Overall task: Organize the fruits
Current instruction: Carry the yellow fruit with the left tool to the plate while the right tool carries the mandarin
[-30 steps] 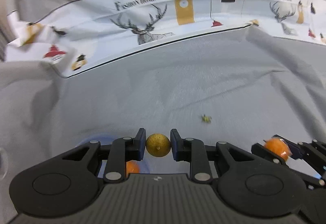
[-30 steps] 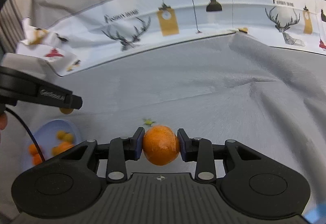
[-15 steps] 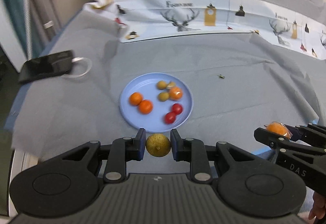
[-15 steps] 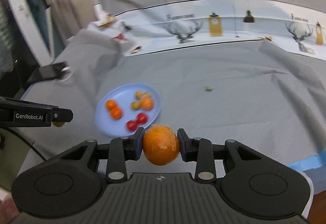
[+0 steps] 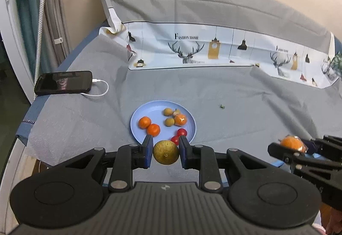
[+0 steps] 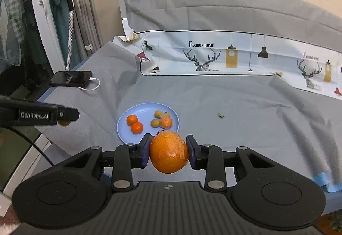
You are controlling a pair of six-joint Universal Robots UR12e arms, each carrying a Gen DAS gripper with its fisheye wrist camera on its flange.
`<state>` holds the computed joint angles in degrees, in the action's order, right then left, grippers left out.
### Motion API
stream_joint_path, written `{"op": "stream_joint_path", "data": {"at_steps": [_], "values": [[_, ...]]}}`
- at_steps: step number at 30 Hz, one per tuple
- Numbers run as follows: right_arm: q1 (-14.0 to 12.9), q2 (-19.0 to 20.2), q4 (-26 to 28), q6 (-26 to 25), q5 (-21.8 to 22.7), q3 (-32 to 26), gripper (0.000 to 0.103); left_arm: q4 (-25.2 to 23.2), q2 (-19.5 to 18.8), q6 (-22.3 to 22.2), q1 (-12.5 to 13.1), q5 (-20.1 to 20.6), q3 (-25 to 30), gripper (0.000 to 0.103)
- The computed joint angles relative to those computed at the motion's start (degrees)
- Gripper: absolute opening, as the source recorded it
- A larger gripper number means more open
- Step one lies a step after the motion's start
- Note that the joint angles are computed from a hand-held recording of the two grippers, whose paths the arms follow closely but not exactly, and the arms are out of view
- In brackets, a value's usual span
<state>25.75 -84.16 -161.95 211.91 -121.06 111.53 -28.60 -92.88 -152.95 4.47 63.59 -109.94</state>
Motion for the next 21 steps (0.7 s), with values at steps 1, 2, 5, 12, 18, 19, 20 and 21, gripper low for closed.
{"op": "stream_joint_path", "data": {"at_steps": [1, 2, 5, 12, 18, 19, 20, 21], "values": [[0.27, -0.06, 0.65, -0.1, -0.18, -0.13, 0.036, -0.05, 0.08, -0.08, 0.15, -0.24, -0.08, 0.028], [0.48, -0.06, 1.12, -0.21, -0.29, -0.31, 0.036, -0.19, 0.11, -0.15, 0.27, -0.37, -0.11, 0.028], [0.5, 0.08, 1.6, -0.97, 0.03, -0.64, 0.036, -0.3, 0.0, -0.28, 0.31, -0.11, -0.03, 0.028], [-0.44, 0.79, 2.06, -1.37, 2.26, -1.14, 0.036, -0.57, -0.91, -0.13, -0.31, 1.84, 0.8, 0.028], [-1.89, 1.37, 3.27, -0.23, 4.79, -1.38, 0.036, -2.29, -2.65, 0.26, -1.53, 4.12, 2.56, 0.028], [-2.08, 1.5, 3.4, -0.08, 5.14, -1.42, 0.036, -2.58, -2.98, 0.26, -1.73, 4.52, 2.92, 0.028], [-2.29, 1.63, 3.47, 0.0, 5.51, -1.45, 0.036, -2.84, -3.32, 0.26, -1.92, 4.89, 3.26, 0.028], [-2.55, 1.76, 3.65, 0.04, 5.91, -1.57, 0.036, -3.16, -3.66, 0.27, -2.12, 5.34, 3.66, 0.028]]}}
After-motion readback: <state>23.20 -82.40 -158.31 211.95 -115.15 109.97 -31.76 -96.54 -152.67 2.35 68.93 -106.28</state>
